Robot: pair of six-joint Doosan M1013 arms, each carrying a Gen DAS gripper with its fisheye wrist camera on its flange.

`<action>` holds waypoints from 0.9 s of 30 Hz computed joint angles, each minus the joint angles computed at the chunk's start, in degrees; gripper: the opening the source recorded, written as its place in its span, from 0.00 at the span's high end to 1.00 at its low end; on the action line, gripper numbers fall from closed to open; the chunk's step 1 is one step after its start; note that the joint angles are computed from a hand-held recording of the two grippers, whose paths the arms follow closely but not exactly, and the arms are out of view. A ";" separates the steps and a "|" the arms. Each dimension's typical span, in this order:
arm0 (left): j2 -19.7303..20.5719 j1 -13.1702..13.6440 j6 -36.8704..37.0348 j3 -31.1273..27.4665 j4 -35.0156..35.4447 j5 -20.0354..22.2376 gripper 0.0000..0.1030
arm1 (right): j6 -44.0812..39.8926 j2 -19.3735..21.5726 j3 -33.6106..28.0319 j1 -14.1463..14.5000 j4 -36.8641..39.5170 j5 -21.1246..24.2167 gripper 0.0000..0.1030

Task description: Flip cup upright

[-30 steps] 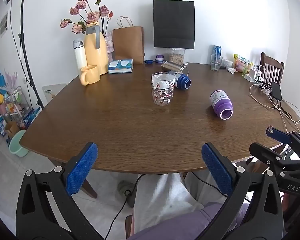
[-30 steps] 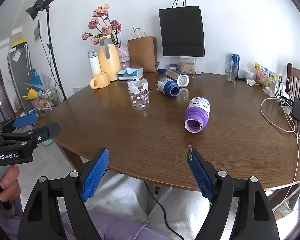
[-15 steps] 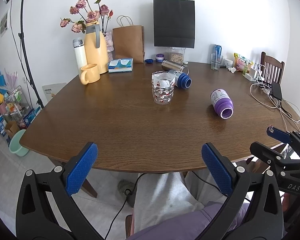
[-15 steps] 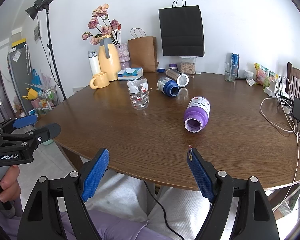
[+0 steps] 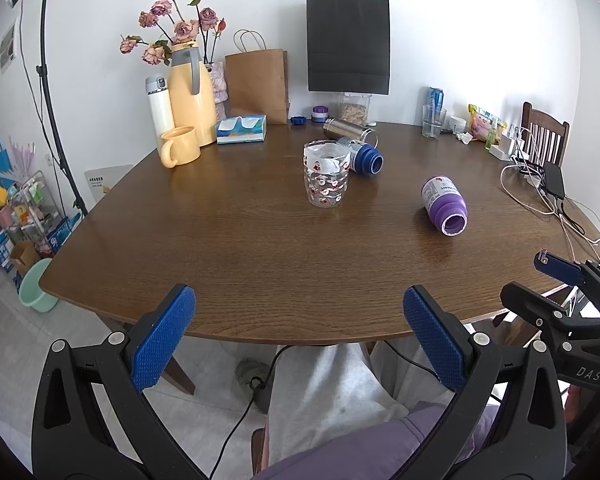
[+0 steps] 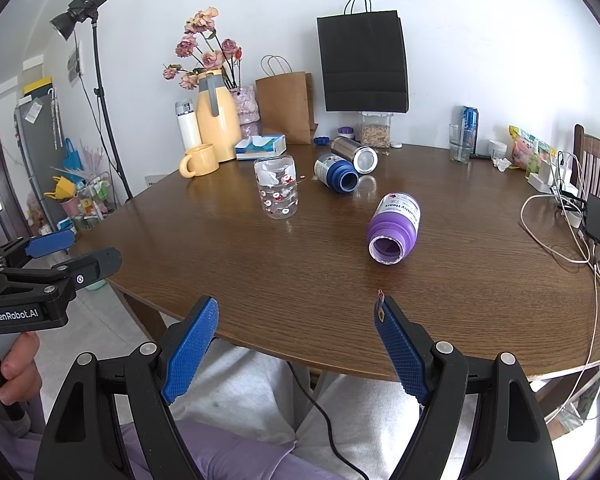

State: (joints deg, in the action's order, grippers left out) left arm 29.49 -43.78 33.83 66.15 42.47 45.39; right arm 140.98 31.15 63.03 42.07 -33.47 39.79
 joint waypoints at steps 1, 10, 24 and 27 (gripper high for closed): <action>0.02 -0.01 -0.06 -0.03 0.04 0.04 0.00 | 0.04 0.00 0.04 0.01 -0.01 -0.03 0.18; 0.00 -0.04 -0.11 0.29 0.12 -0.11 0.00 | 0.06 -0.04 0.19 -0.11 0.00 -0.22 0.18; 0.08 -0.12 -0.27 0.55 0.25 -0.11 0.00 | -0.01 -0.09 0.20 -0.15 0.03 -0.21 0.18; 0.09 -0.11 -0.18 0.50 0.25 -0.10 0.00 | -0.05 -0.09 0.19 -0.16 0.08 -0.21 0.18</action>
